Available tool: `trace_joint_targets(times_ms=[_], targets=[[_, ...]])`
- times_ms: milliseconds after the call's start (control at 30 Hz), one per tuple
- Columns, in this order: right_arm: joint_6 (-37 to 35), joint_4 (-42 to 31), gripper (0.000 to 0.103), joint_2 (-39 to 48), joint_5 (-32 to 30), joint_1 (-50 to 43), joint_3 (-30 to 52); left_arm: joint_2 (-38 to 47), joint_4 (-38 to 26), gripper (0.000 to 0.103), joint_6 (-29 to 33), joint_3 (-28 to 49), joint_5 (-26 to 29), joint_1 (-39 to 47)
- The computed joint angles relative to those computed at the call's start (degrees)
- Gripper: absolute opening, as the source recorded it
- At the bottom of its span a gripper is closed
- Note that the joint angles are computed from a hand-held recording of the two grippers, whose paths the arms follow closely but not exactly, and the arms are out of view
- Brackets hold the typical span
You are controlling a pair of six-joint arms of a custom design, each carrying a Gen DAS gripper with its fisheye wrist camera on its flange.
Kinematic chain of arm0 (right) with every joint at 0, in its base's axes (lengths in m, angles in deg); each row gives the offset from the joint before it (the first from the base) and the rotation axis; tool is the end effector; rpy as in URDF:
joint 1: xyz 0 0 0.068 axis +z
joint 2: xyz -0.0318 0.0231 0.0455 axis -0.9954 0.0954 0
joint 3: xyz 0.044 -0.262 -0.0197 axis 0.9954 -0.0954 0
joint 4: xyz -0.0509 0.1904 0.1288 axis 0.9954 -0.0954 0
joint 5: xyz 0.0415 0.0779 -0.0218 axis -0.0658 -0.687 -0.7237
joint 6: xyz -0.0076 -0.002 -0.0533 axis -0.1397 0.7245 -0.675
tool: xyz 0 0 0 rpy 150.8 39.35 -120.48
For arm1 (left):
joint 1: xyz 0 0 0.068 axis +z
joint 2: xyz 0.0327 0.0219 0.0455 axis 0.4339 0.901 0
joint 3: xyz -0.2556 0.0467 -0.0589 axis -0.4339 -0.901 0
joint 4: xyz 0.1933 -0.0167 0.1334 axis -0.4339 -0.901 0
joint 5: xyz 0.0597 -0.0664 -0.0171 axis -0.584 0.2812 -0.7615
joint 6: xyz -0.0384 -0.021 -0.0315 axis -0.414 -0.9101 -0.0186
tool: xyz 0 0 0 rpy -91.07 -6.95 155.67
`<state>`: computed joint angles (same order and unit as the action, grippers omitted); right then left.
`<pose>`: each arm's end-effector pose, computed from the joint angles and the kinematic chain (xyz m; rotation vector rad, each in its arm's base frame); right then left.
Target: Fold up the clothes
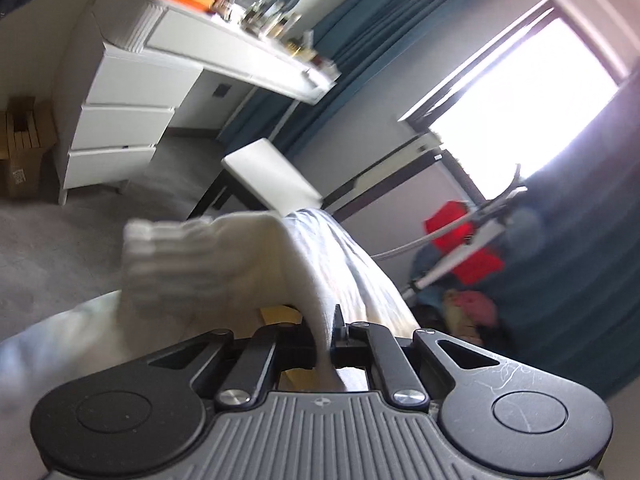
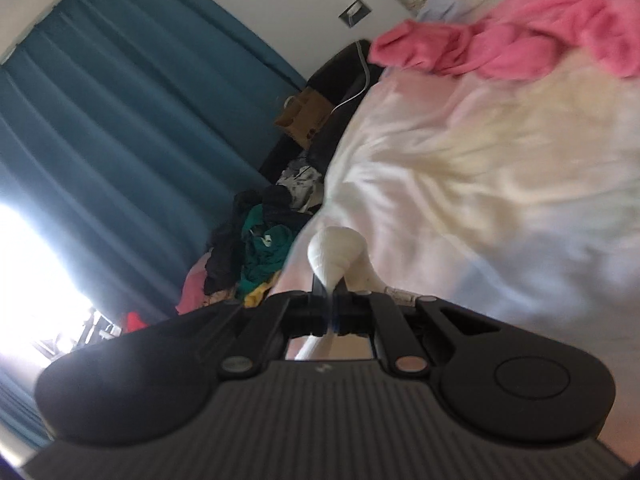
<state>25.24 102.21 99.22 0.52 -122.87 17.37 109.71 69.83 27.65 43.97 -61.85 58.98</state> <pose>0.2360 -0.1777 0.1624 1.2116 1.5641 0.2712 0.2850 0.1680 0.1960 -0.8908 1.9738 -0.4648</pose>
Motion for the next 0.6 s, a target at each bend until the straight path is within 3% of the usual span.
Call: trace_joint_targets(times_ms=[67, 200, 367, 500, 600], targets=[[-1.5, -2.6, 0.005, 8.5, 7.5, 6.3, 9.9, 8.8, -2.3, 0.006, -0.5, 10.3, -7.0, -5.8], [-4.9, -11.7, 0.005, 26.6, 16.6, 13.5, 31.6, 27.6, -8.7, 0.007, -2.3, 32.3, -17.4, -13.9], [-7.1, -19.6, 0.006, 43.7, 21.1, 16.4, 50.2, 44.7, -19.6, 0.010, -2.9, 55.2, -24.7, -18.8], [-6.8, -19.9, 0.008, 47.3, 18.8, 15.9, 52.5, 46.6, -20.4, 0.015, -2.7, 58.3, -23.4, -18.9], [-7.6, -20.1, 0.011, 44.9, 13.4, 14.3, 50.0, 41.1, -15.9, 0.036, -2.6, 49.8, -18.0, -17.2]])
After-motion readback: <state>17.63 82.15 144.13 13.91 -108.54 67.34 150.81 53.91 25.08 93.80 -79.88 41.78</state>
